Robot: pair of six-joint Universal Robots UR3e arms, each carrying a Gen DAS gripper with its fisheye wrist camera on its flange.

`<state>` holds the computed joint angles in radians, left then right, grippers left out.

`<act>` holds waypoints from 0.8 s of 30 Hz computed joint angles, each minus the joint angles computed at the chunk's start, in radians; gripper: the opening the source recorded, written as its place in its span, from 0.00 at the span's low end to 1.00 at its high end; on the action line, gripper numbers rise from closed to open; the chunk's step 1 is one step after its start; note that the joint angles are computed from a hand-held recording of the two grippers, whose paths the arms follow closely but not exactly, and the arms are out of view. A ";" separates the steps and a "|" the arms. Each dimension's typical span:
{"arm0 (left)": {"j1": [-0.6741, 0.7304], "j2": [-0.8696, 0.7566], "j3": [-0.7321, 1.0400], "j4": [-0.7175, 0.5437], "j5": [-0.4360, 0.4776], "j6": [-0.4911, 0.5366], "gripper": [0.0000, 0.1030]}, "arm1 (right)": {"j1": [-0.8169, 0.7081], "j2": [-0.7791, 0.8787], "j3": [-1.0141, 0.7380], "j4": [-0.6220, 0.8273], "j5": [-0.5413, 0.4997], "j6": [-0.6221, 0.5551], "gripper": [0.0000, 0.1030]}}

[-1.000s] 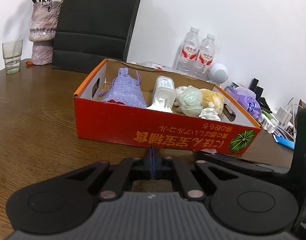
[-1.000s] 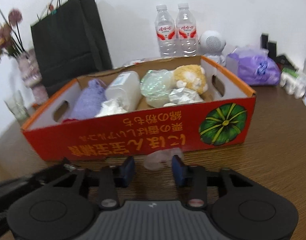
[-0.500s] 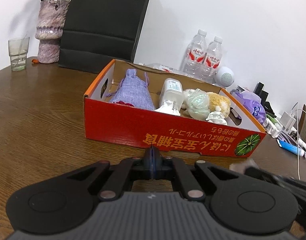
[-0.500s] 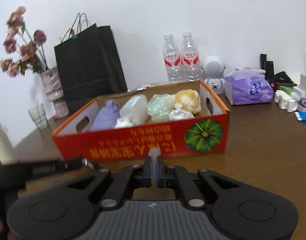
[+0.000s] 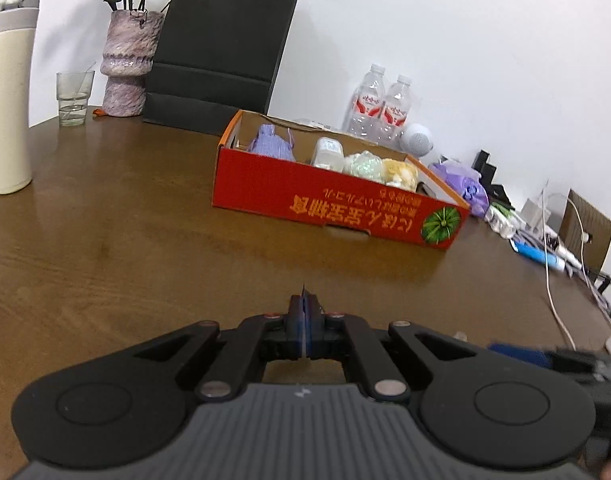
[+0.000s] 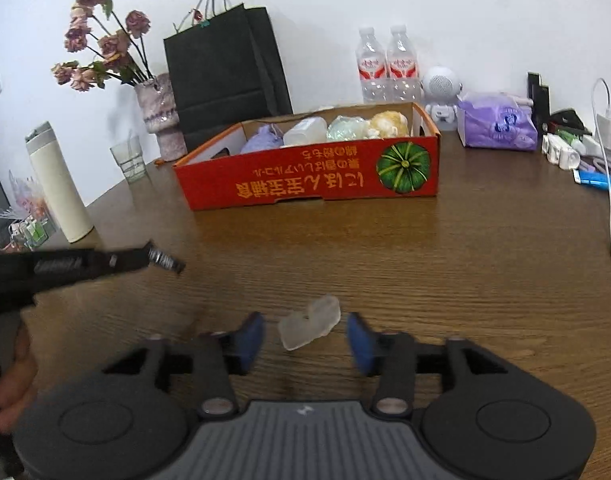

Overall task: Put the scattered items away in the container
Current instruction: 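Grasp the black strip with left tool while right tool grasps the clear plastic piece, then carry both small items into the box and open both tools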

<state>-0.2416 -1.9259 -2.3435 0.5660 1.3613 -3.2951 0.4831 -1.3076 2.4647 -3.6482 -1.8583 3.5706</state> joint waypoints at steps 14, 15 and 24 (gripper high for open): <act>-0.088 0.007 -0.071 0.102 0.138 0.045 0.02 | 0.112 0.116 -0.152 0.103 -0.178 0.020 0.09; -0.090 0.012 -0.084 0.119 0.135 0.043 0.02 | 0.120 0.099 -0.135 0.091 -0.189 0.028 0.07; -0.145 0.118 -0.168 0.198 0.154 0.007 0.02 | 0.293 -0.018 -0.043 -0.115 -0.393 0.047 0.07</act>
<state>-0.3863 -1.8080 -2.5112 0.7638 1.5149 -3.2885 0.7760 -1.3254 2.4213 -3.7627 -2.2509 3.6173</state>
